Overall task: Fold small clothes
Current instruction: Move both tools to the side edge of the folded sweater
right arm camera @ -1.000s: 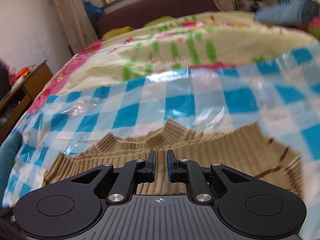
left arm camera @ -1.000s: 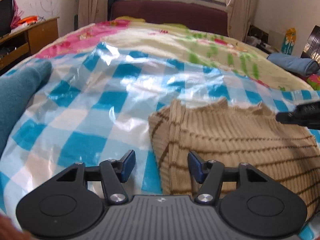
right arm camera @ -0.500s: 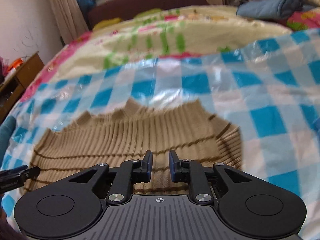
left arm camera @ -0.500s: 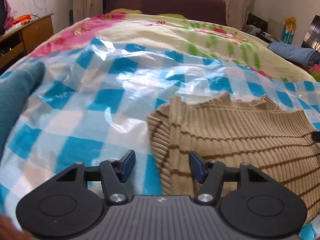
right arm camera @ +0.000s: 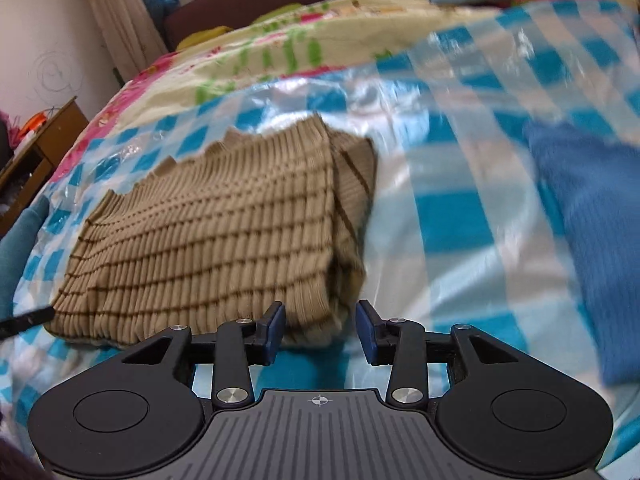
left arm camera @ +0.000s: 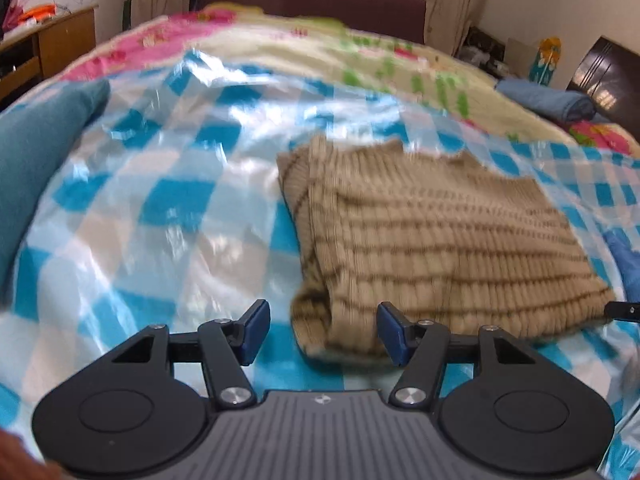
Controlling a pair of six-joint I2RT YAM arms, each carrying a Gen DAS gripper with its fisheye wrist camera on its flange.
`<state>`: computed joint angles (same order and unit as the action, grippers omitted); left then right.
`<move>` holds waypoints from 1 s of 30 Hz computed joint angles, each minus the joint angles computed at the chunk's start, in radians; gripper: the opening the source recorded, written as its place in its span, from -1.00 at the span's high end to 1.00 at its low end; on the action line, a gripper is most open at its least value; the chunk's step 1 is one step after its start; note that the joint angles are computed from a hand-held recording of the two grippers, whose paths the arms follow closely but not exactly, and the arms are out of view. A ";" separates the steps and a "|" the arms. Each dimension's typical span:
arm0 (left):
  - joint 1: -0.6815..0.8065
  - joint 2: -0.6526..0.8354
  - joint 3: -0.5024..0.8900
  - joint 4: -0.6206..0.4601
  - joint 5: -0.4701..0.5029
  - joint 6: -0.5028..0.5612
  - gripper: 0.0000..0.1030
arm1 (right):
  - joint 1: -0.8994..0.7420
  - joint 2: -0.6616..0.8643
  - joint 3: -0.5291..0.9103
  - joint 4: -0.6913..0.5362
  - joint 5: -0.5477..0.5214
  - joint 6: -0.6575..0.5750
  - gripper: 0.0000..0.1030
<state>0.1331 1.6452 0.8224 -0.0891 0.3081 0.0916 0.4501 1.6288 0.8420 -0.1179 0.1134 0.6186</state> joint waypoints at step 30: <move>0.066 -0.002 0.022 -0.079 0.007 -0.065 0.13 | 0.050 -0.066 0.070 -0.099 0.108 -0.055 0.41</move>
<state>0.1988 1.6434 0.8449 -0.1680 0.3148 0.0264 0.5000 1.5630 0.9115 -0.2172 0.2219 0.5637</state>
